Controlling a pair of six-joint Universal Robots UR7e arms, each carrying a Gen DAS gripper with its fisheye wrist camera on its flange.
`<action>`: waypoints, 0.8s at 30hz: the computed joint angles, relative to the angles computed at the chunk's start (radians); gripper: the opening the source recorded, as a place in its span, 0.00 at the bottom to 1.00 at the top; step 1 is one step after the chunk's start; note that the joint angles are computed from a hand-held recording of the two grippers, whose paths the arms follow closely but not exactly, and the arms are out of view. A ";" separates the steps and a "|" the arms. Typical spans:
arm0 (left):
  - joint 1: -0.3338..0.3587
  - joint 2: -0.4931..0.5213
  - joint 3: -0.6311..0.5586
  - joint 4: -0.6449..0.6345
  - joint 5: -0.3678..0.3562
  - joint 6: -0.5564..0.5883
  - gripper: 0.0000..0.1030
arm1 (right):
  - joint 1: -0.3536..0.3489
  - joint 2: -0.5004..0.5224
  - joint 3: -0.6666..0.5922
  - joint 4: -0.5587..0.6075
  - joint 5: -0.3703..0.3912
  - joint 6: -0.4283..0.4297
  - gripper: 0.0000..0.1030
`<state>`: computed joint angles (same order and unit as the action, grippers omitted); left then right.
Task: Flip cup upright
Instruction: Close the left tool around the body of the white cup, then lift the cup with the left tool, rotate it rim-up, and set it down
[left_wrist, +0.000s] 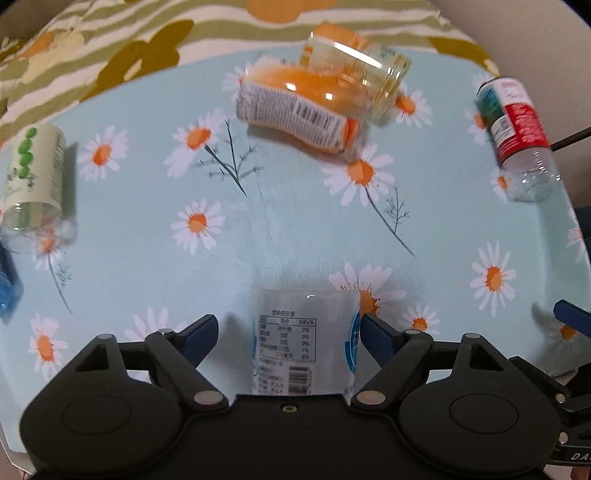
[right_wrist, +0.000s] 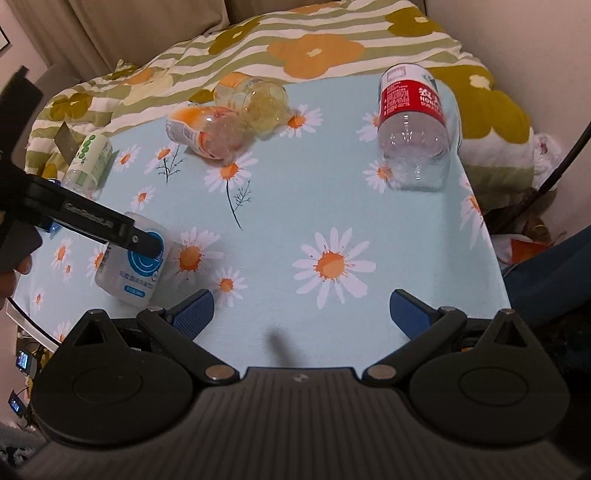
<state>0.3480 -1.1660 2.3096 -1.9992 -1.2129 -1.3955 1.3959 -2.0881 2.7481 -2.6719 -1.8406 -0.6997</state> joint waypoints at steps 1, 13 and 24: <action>0.007 0.008 -0.003 -0.004 -0.004 0.004 0.83 | -0.009 0.005 -0.002 0.001 0.004 -0.006 1.00; 0.024 0.027 -0.016 -0.022 -0.019 0.022 0.59 | -0.057 0.013 -0.026 0.015 0.044 -0.038 1.00; -0.197 -0.050 0.035 0.077 0.193 -0.223 0.60 | -0.022 -0.017 -0.029 0.038 0.076 -0.027 1.00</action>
<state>0.1510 -1.2159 2.3446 -1.9220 -1.0198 -1.6189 1.3742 -2.1050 2.7193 -2.6337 -1.7643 -0.7269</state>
